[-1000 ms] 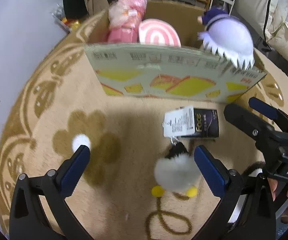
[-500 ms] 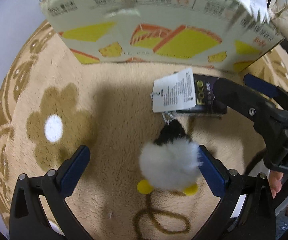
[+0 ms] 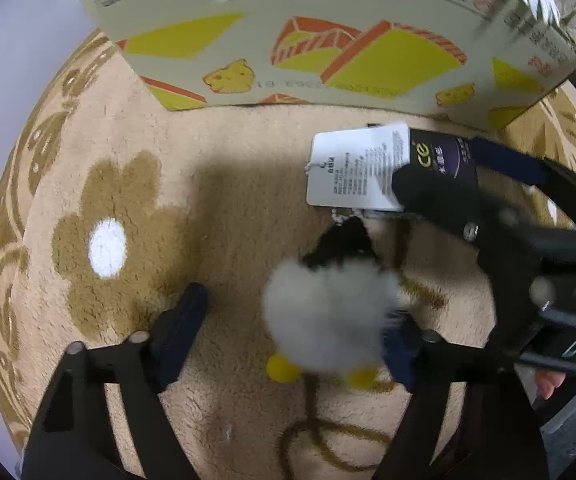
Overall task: Organize soft objects
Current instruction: 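Grasp the white fluffy plush with the left tool while the right tool grasps the black Face tissue pack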
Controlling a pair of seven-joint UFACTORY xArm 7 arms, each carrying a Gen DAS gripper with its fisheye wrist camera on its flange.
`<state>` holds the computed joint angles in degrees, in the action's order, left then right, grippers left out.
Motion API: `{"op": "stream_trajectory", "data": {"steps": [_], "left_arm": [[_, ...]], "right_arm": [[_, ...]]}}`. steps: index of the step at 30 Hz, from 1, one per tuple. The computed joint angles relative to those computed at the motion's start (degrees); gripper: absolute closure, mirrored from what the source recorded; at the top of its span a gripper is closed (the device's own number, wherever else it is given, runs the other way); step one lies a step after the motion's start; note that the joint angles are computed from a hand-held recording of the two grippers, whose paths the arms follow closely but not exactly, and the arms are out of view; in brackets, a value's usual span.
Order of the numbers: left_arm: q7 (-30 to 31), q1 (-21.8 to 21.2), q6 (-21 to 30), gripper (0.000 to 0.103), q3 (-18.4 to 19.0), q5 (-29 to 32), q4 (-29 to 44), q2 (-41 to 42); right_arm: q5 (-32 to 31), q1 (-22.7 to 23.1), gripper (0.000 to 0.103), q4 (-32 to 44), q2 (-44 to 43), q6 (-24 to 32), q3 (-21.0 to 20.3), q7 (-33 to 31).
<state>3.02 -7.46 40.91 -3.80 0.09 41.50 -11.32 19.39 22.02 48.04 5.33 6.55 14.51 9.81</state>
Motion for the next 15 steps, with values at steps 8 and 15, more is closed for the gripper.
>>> {"op": "stream_trajectory", "data": {"steps": [8,15], "left_arm": [[2.63,1.28,-2.02,0.079,1.35,-1.49,0.22,-0.48],[-2.84,3.19,-4.09,0.081,0.08,3.48,-0.75,-2.05]], "right_arm": [[2.87,-0.52,0.01,-0.27,-0.63,0.39,0.69,-2.59],[0.12,0.58,0.01,0.4,-0.25,2.03,-0.43,-1.33]]}}
